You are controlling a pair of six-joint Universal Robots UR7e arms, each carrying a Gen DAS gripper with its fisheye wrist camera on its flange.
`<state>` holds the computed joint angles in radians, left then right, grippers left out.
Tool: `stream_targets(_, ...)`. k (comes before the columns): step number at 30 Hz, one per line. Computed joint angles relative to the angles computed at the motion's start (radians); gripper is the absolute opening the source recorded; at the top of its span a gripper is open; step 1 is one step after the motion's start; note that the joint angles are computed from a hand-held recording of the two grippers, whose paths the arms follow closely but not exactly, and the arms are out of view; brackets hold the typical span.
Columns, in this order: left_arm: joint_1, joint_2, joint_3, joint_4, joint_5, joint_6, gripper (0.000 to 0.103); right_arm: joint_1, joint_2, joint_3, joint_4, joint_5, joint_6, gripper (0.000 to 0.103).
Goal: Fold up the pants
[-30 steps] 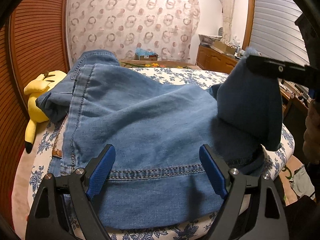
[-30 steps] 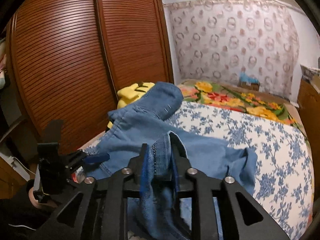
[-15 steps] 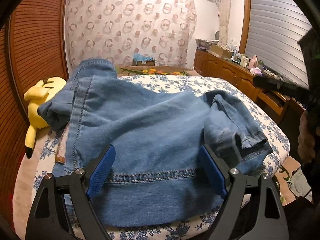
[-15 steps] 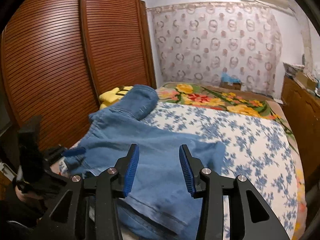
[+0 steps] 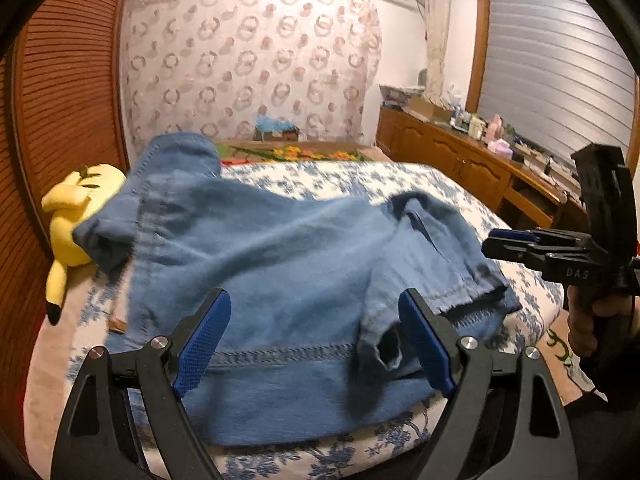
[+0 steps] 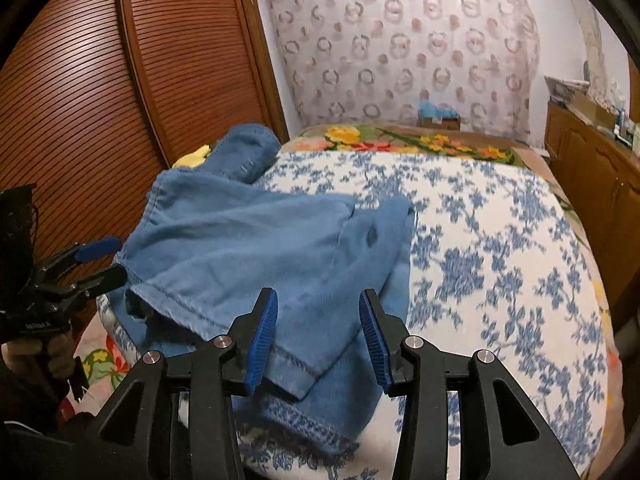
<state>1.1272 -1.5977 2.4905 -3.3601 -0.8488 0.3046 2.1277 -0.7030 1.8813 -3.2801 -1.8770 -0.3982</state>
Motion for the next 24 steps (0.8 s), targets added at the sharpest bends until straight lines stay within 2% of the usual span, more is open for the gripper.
stream_targets(10,-0.02,0.032,0.005,0.045,-0.026,-0.004,0.086,-0.01,0.011,-0.008,0.042,-0.007,0.041,0.045)
stream_targets(16,0.023,0.079,-0.028,0.075,-0.052,-0.023,0.086,-0.018,0.016,-0.009,0.047,0.01,0.044,0.045)
stream_targets(24,0.046,0.08,-0.041,0.06,-0.099,-0.005,0.085,-0.031,0.033,-0.036,0.074,0.039,0.056,0.045)
